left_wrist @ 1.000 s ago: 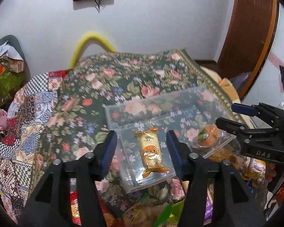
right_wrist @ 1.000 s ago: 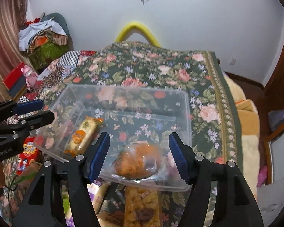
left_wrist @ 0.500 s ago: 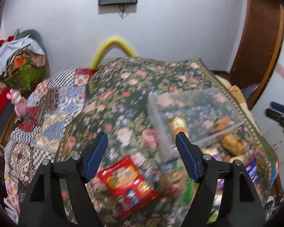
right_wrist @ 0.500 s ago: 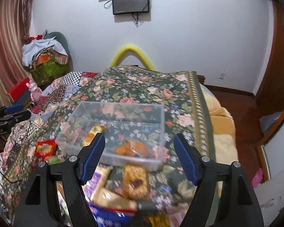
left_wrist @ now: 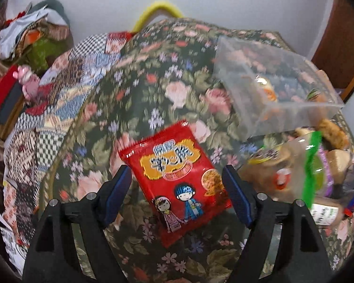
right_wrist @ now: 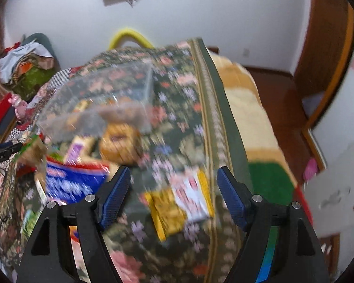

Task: Organize snacks
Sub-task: 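Grasp red snack bag with left tool while right tool grasps white-yellow packet, then carry red bag with left tool while right tool carries packet, drop both into box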

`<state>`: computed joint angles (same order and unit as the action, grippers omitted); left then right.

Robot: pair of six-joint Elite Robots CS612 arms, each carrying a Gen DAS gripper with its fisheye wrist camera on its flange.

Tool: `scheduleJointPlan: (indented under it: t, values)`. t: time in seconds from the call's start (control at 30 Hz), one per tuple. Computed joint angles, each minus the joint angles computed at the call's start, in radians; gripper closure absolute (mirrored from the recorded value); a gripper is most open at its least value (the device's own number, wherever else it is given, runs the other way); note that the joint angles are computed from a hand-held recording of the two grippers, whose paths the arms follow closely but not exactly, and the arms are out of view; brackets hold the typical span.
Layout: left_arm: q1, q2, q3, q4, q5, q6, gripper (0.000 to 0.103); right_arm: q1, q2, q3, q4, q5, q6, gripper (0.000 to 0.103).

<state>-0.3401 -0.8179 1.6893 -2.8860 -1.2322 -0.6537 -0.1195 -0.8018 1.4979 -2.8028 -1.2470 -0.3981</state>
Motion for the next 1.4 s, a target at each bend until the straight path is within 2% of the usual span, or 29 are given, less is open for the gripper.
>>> scheduleJointPlan:
  t: [0.23,0.43,0.53,0.6,0.67,0.7,0.73,0.83,1.07,1.17,1.4]
  values:
    - [0.012,0.033,-0.018,-0.01,-0.032,-0.051,0.015,-0.021,0.002,0.006,0.087,-0.004,0.05,0.03]
    - [0.031,0.055,-0.035,-0.022,-0.096,-0.071,0.013,-0.012,0.023,-0.02,0.107,0.008,0.065,0.03]
    - [0.024,0.067,-0.054,0.001,-0.065,-0.042,0.012,-0.005,0.034,-0.031,0.1,0.011,0.065,0.03]
    - [0.017,0.076,-0.067,0.018,-0.036,-0.014,0.012,0.0,0.043,-0.04,0.11,0.011,0.062,0.037]
    - [0.012,0.081,-0.071,0.016,-0.014,0.003,0.013,0.002,0.05,-0.05,0.133,0.022,0.052,0.051]
    - [0.011,0.083,-0.07,0.007,-0.006,0.008,0.013,0.003,0.051,-0.047,0.119,0.019,0.051,0.054]
    - [0.01,0.084,-0.068,-0.002,-0.003,0.01,0.016,0.006,0.052,-0.047,0.113,0.014,0.046,0.062]
    - [0.006,0.081,-0.059,-0.021,0.008,0.024,0.032,0.006,0.051,-0.039,0.09,0.02,0.038,0.064]
    - [-0.002,0.061,-0.031,-0.041,0.049,0.032,0.036,0.003,0.044,-0.037,0.057,0.054,0.034,0.08]
    - [-0.004,0.04,-0.01,-0.074,0.064,0.03,0.036,0.006,0.04,-0.033,0.026,0.044,0.023,0.08]
    - [-0.018,-0.003,0.011,-0.144,0.104,0.069,0.036,0.004,0.032,-0.045,-0.009,0.081,0.029,0.08]
